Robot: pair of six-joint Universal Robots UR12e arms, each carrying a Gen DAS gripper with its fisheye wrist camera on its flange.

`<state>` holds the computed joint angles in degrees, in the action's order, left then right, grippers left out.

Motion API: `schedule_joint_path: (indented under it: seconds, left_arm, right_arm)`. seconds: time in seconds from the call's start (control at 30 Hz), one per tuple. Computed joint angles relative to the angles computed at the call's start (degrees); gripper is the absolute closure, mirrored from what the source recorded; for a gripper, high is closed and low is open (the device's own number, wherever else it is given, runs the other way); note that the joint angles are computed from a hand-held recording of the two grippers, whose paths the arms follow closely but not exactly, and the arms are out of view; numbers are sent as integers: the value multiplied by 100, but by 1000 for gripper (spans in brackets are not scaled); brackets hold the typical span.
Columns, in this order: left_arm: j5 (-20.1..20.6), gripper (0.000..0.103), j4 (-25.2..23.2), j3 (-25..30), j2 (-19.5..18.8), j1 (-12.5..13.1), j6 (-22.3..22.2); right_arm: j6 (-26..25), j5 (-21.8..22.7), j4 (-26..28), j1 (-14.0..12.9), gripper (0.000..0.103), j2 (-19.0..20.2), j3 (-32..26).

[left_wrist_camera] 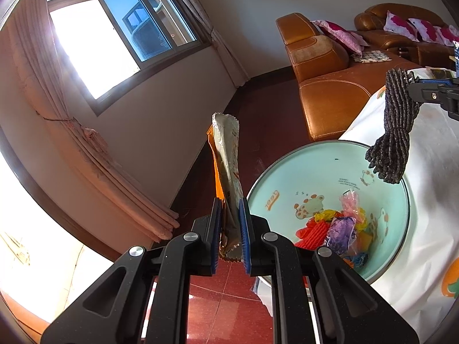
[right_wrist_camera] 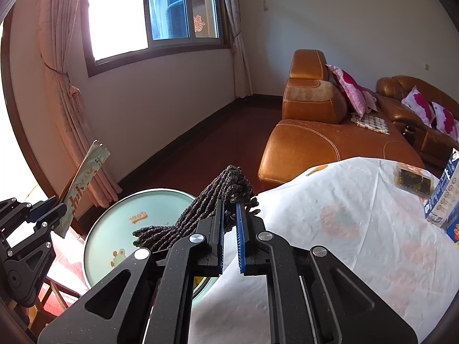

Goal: Collect trash
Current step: 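Carry the cream wrapper and black cord over the wastebasket, then open both tools to drop the wrapper and cord into the wastebasket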

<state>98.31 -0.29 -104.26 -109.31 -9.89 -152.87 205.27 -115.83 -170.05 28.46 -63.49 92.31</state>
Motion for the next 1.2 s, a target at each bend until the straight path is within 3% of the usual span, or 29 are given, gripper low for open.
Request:
schedule_joint_path:
  seconds: [0.67,0.73,0.8,0.83,0.87,0.9,1.0,1.1,1.2]
  left_arm:
    - [-57,90,-38,8,32,-3,-14]
    - [-80,83,-39,7,37,0,-18]
    - [-96,77,-3,-3,40,1,-31]
    - [-95,73,2,1,39,-2,-25]
    - [-64,67,52,-5,36,-9,-36]
    - [-38,51,107,-7,30,-11,-48]
    - [-30,49,201,-19,38,-6,-98]
    - [0,30,362,-37,54,-6,-229]
    - [-177,24,371,-65,138,41,-488]
  right_arm:
    - [-128,118,87,29,95,84,-142]
    - [-149,173,104,22,93,87,-153]
    - [-196,319,90,-2,84,89,-151]
    - [-182,336,118,-5,69,90,-154]
    - [-164,375,129,-11,66,86,-148]
    - [-161,352,154,-8,66,86,-146]
    - [-110,296,170,-2,64,47,-95]
    - [-89,97,122,42,58,-25,-18]
    - [-50,-141,35,112,54,-138,100]
